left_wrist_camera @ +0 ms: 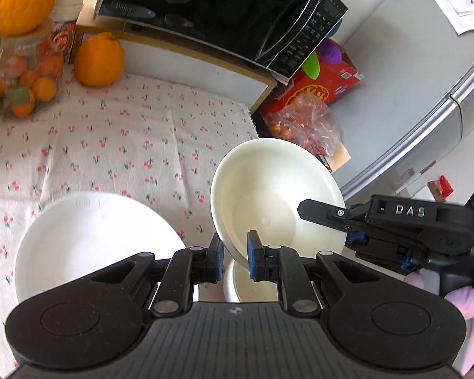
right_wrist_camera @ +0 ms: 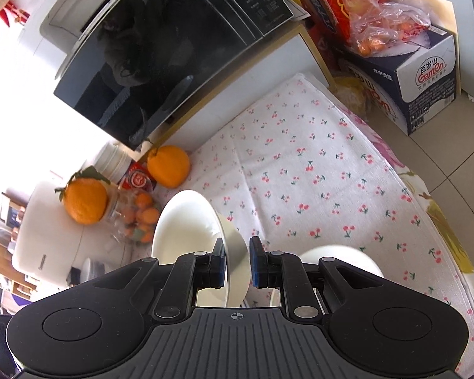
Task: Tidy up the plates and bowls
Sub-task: 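Lift the small white bowl with both grippers and carry it over the cream bowl, then lower the small white bowl into the cream bowl and open both grippers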
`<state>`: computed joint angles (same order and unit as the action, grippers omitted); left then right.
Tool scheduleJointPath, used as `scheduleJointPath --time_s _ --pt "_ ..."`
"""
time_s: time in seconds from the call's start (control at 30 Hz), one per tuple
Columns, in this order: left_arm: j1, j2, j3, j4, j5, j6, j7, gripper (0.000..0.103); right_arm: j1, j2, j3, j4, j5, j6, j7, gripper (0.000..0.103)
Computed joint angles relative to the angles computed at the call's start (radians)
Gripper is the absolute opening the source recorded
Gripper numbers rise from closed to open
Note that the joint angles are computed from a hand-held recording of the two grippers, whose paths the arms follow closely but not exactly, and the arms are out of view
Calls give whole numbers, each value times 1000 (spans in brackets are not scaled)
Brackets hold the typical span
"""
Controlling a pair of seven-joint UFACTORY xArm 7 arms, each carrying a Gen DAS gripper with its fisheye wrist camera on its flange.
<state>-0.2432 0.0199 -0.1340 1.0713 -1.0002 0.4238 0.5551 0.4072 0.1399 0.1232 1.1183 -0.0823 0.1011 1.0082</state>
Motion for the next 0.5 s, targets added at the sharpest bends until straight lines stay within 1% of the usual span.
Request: scheduleJointPath --time_s 0.1,0.17,0.33,0.5 --pt "0 -19 2 -19 -31 12 30 13 -24 -19 36 -26 71 9 -55 16" --pt "-3 -29 5 -31 -38 24 39 13 -23 -37 39 -43 81 19 -68 16" --pt "-7 -32 13 -38 -39 70 35 13 -7 -76 24 -67 -9 77 -11 16" --pt "-14 -23 8 -40 -2 85 4 13 -21 -107 40 -103 2 108 -4 16"
